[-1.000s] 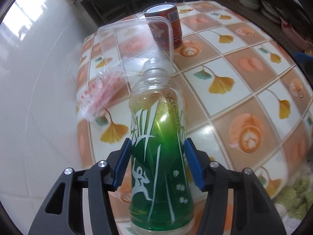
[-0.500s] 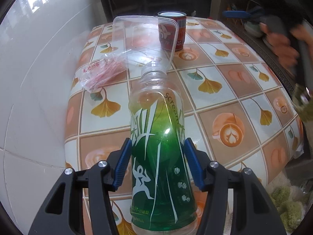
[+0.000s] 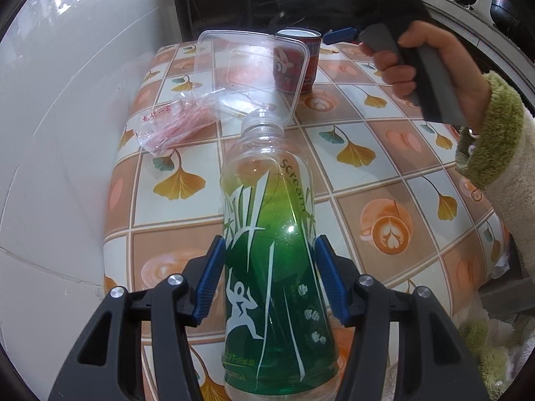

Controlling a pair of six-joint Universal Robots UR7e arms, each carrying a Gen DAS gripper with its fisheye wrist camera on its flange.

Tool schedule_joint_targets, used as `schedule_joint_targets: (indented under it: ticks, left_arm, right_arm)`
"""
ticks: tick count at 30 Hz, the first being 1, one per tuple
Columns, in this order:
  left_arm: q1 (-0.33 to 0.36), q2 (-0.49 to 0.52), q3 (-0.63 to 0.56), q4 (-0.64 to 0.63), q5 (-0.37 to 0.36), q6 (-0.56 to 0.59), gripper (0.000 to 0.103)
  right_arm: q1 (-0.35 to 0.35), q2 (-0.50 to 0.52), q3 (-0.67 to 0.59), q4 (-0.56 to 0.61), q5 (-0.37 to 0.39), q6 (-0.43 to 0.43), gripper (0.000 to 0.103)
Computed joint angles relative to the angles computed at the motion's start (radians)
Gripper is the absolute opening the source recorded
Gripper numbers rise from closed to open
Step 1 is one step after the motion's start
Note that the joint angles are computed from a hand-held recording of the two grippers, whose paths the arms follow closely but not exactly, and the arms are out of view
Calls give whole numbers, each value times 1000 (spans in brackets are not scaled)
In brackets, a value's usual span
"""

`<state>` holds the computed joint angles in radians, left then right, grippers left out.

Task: Collect trash
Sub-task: 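Grasp the red can by its body with the right gripper while the left holds the bottle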

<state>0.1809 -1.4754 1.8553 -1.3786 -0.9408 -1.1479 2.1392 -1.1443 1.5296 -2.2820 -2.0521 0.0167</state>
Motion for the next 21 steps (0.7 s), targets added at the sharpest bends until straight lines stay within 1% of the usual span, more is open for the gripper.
schedule_joint_targets:
  ticks: [6, 9, 11, 13, 21]
  left_arm:
    - [-1, -8, 7, -14, 2, 6, 54]
    - [-1, -14, 12, -22, 3, 6, 54]
    - [0, -15, 13, -26, 3, 7, 54]
    - [0, -14, 13, -28, 3, 7, 54]
    - [3, -18, 16, -34, 3, 3, 54]
  right_arm:
    - [-9, 20, -11, 1, -25, 24, 80]
    - [-14, 24, -15, 3, -27, 28, 74]
    - [-16, 23, -12, 2, -20, 28, 72]
    - [-14, 23, -16, 12, -25, 23, 66]
    - [-10, 15, -31, 73, -52, 37, 66]
